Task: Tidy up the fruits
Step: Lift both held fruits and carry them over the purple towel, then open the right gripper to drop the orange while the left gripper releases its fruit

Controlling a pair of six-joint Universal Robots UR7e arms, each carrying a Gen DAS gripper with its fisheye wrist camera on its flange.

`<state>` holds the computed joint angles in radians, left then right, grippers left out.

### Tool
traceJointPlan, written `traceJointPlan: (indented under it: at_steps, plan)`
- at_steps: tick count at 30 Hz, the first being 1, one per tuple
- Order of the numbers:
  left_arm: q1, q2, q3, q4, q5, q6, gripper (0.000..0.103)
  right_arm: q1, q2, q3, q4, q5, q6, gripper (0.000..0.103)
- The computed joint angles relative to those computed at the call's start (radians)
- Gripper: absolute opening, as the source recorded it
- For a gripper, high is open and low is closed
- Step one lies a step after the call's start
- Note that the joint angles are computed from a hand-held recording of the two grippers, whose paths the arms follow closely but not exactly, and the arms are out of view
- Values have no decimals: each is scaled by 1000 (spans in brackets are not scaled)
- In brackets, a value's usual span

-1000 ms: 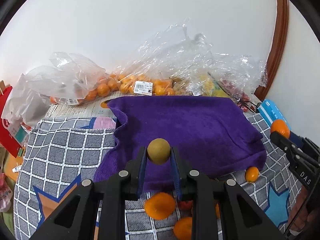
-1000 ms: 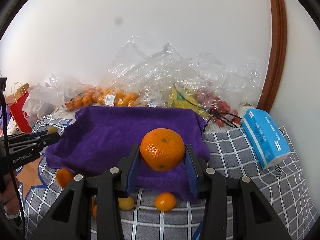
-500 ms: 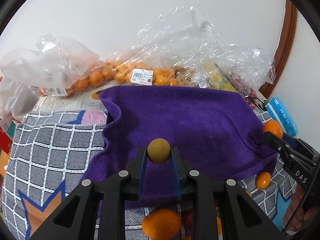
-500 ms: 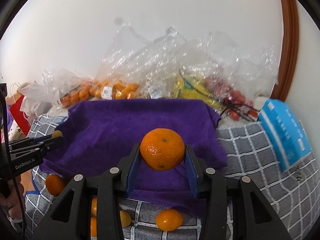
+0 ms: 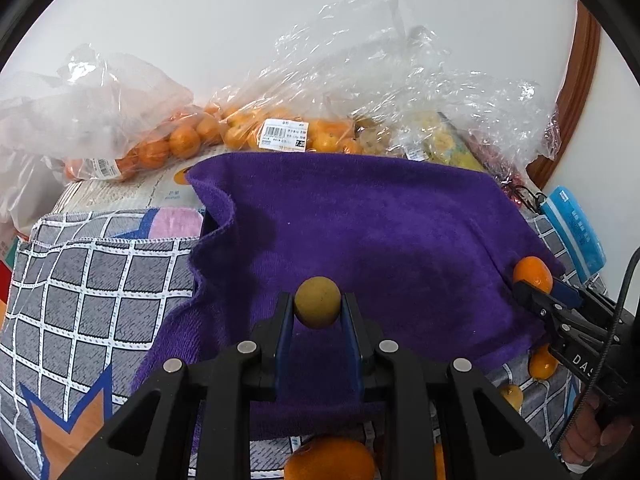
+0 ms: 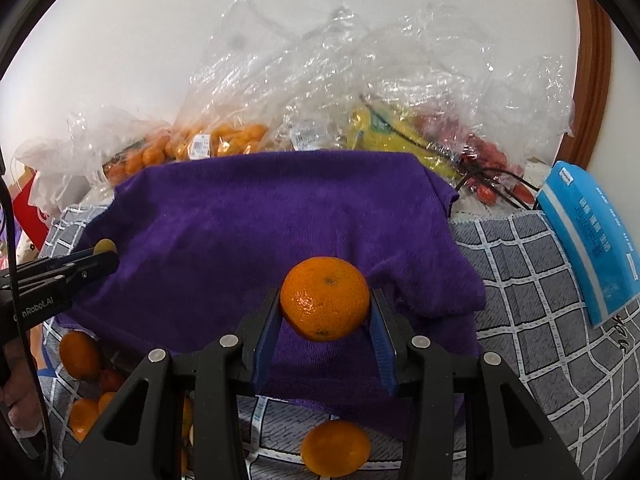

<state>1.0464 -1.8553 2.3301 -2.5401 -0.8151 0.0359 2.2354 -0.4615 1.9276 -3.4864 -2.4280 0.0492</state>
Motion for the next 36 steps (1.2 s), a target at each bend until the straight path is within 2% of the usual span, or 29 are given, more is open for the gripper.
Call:
traceJointPlan:
  at_steps: [6,11,16,24,26,28,30,33,35,36]
  plan:
    - [23,12,-7,1,-21,-14,23,-4,15,-7,5,-1,-12,43]
    - [17,20,9,-24,9,-4,23,-5,18,-2,-12,-3,-12,43]
    - [35,25,1,-18,-19,-13,23,-3,19,-2,-9,-4,-9,43]
    - [13,46,36,-85,52,23,23,0,17,0,-16,-1,-6,46]
    - [15,42,35,-80,38,18,25,5,16,1,-21,-6,-6,49]
    - [18,35,31,-71,23,6,31,14,14,0,-23,-18,-3,66]
    - [16,25,32,-77,17,-5,43,23,15,-4,-26,-38,2,76]
    - [-2,9,34,-65,32,-25,44,43,17,-12,-39,-75,-1,77]
    - [-20,-8,38,-57,48,-31,44,58,13,-15,-33,-102,3,80]
    - [-29,-15,40,-50,54,-36,44,66,8,-15,-26,-112,12,86]
